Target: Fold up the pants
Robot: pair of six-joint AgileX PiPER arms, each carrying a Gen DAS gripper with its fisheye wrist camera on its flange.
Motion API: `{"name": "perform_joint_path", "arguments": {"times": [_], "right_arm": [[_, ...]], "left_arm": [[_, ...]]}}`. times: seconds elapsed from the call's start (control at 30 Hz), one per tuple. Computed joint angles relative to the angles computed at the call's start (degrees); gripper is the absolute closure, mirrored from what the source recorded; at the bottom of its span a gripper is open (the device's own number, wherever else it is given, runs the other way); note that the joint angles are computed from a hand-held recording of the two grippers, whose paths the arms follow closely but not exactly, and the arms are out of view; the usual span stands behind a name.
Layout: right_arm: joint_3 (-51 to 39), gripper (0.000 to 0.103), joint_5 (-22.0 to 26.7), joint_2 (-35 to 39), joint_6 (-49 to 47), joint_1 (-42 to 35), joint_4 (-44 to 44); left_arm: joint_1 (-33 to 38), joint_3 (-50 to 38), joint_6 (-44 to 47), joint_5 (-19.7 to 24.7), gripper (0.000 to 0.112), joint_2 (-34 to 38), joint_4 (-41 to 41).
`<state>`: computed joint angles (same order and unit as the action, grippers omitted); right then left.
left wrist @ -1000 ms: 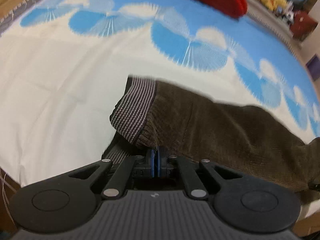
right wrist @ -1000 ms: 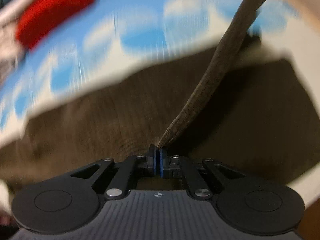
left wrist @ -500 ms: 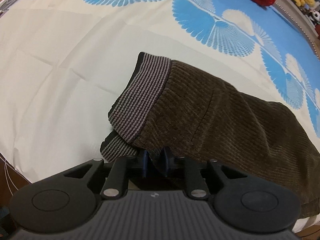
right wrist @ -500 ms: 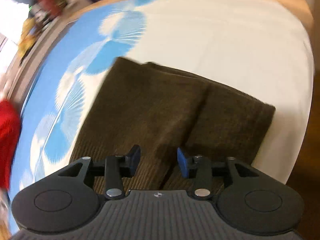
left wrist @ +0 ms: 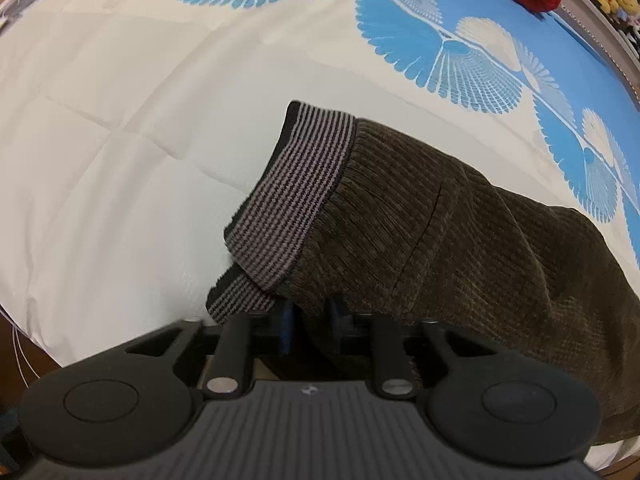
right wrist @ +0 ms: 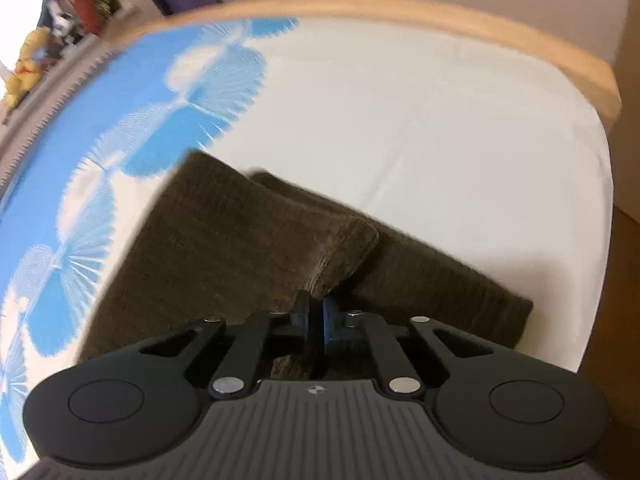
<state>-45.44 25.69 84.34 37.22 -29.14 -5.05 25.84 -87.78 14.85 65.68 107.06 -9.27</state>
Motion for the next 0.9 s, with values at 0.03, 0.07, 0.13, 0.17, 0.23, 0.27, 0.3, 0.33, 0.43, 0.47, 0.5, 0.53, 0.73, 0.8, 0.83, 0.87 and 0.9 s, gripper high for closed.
{"name": "perform_joint_path", "arguments": {"times": [0.03,0.07,0.13,0.17,0.23,0.27,0.3,0.33,0.43,0.47,0.5,0.53,0.73,0.8,0.83,0.87,0.9], "right_arm": [[0.34,0.099,-0.19,-1.66,-0.4,-0.09,0.12],[0.46,0.1,0.39,-3.56,0.82,0.1,-1.09],[0.63,0.101,2.28,-7.76,3.86,0.4,-3.16],[0.4,0.101,4.2,-10.27,7.67,1.23,-6.59],[0.59,0.101,6.88,-15.77,10.6,1.48,-9.29],[0.78,0.101,8.27,-18.05,11.5,1.48,-10.49],[0.47,0.101,11.21,-19.11,12.47,1.96,-12.77],[-0.05,0.101,13.84,-18.42,11.64,1.51,-12.75],[0.03,0.101,19.73,-13.56,2.4,-5.08,-4.64],[0.44,0.101,20.79,-11.92,-0.18,-7.19,-2.7],[0.62,0.101,21.37,-10.77,-1.38,-8.25,-2.16],[0.88,0.101,21.56,-10.32,-2.65,-9.31,-1.76],[1.76,0.099,19.3,-13.3,-8.89,-10.54,2.62],[1.14,0.097,20.09,-13.21,-5.9,-8.98,0.57],[1.15,0.094,20.51,-13.64,-4.98,-8.56,-0.22],[0.92,0.087,21.94,-14.72,-3.31,-7.68,-2.22],[0.3,0.082,23.21,-14.89,-0.09,-5.93,-5.57]], "left_arm": [[0.18,-0.07,1.06,-0.15,0.105,-0.42,-0.69],[0.52,-0.22,2.32,-0.38,0.107,-0.91,-1.62],[2.35,-0.54,5.86,-1.24,0.108,-2.69,-5.59],[3.44,-0.61,7.81,-1.65,0.109,-3.76,-7.73],[4.97,0.97,11.42,-3.46,0.109,-5.89,-10.23],[5.4,2.65,13.61,-5.78,0.109,-6.75,-11.39],[5.4,3.57,13.73,-5.81,0.109,-6.75,-10.25],[5.16,3.34,13.29,-4.54,0.109,-5.83,-8.29],[4.68,3.12,12.67,-3.78,0.109,-3.51,-4.31],[4.63,3.12,13.13,-3.81,0.108,-3.4,-4.03],[4.81,2.87,13.65,-3.29,0.108,-3.46,-3.66],[4.81,2.76,14.35,-2.97,0.108,-3.71,-3.7],[3.7,4.43,22.61,-2.73,0.103,-7.82,-3.7],[4.1,6.12,29.39,-5.09,0.101,-10.74,-5.97],[4.39,7.01,31.77,-6.63,0.101,-12.07,-7.18],[4.76,6.75,33.52,-6.59,0.101,-12.32,-8.46],[5.35,6.74,35.43,-6.86,0.101,-12.53,-10.42]]}}
